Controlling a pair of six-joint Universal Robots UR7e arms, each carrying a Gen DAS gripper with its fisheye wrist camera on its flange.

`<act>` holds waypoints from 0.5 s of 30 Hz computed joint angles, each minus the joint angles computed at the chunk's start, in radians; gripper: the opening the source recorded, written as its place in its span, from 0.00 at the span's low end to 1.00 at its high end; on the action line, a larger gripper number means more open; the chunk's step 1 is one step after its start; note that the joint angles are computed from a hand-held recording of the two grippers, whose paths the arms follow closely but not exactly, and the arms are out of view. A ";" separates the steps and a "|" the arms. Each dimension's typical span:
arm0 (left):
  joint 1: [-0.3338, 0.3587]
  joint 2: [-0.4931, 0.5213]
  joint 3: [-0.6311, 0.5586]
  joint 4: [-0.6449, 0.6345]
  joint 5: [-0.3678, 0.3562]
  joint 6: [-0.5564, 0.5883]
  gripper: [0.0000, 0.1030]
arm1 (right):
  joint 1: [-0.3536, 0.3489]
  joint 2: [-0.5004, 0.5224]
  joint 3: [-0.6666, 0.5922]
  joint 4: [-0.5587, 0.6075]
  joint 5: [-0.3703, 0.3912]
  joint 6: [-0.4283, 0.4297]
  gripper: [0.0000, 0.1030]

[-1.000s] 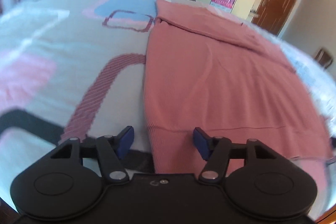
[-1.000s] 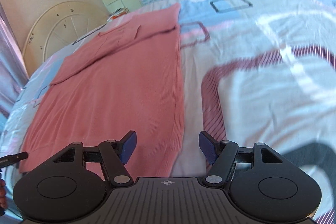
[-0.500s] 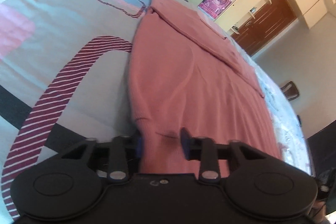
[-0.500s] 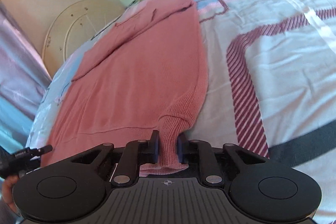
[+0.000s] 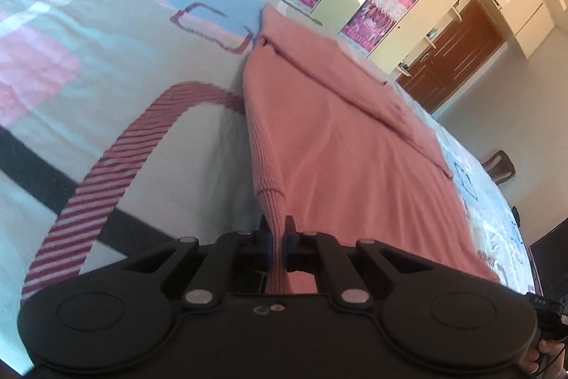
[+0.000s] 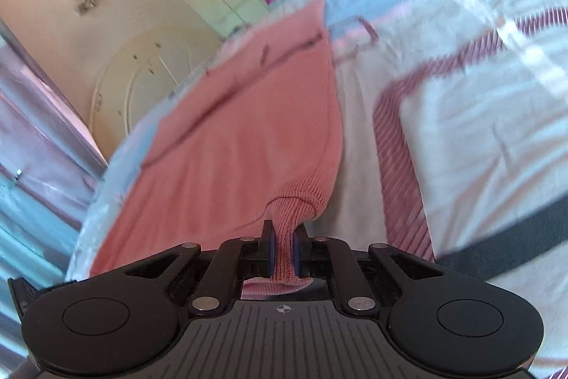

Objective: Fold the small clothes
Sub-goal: 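Grasp the hem with both tools and lift it toward the collar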

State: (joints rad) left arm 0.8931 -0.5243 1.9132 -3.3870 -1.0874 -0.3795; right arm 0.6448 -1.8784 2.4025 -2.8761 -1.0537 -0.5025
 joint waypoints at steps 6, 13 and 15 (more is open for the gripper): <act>0.018 0.017 -0.137 -0.050 -0.064 0.081 0.04 | 0.139 0.058 -0.090 -0.107 -0.064 0.071 0.08; 0.071 0.152 -0.530 0.116 -0.150 0.099 0.04 | 0.368 0.297 -0.387 -0.174 -0.281 0.194 0.08; 0.090 0.223 -0.701 0.243 -0.153 0.108 0.03 | 0.407 0.378 -0.500 -0.156 -0.318 0.233 0.08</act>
